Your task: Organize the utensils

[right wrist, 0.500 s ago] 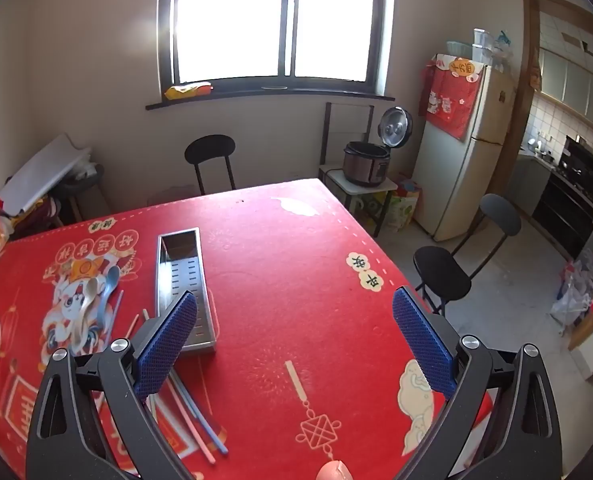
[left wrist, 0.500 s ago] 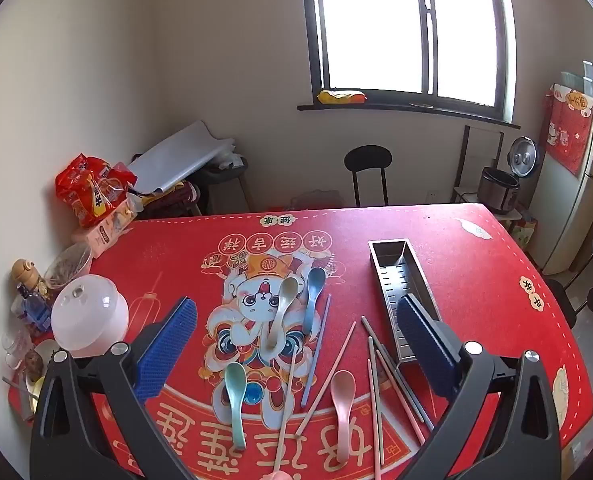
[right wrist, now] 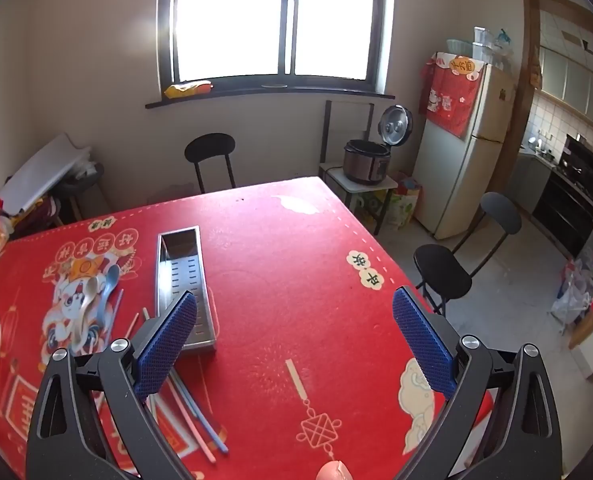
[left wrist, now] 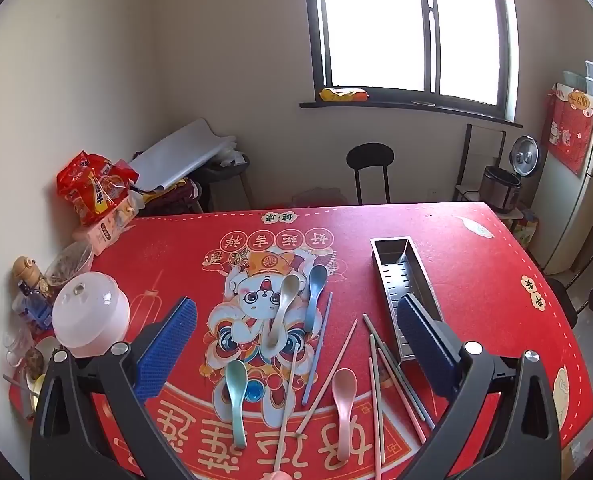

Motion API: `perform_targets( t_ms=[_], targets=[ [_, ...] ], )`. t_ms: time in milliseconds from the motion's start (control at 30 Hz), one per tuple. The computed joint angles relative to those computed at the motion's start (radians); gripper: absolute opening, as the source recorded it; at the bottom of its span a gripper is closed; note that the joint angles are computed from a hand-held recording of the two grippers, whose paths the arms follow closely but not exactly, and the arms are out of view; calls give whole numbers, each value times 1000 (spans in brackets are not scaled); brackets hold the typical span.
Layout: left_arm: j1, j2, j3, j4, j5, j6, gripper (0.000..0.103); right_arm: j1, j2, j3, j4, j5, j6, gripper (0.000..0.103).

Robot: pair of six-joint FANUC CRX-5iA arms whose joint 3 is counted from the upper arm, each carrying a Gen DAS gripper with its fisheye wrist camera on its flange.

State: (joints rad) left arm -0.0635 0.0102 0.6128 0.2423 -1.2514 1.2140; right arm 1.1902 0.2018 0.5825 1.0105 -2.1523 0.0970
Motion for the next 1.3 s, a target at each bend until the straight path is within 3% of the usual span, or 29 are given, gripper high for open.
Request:
perform_targets(
  t_ms=[1300],
  targets=[
    [7, 16, 21, -3, -8, 6, 98, -1, -4, -5, -7, 3, -10, 95]
  ],
)
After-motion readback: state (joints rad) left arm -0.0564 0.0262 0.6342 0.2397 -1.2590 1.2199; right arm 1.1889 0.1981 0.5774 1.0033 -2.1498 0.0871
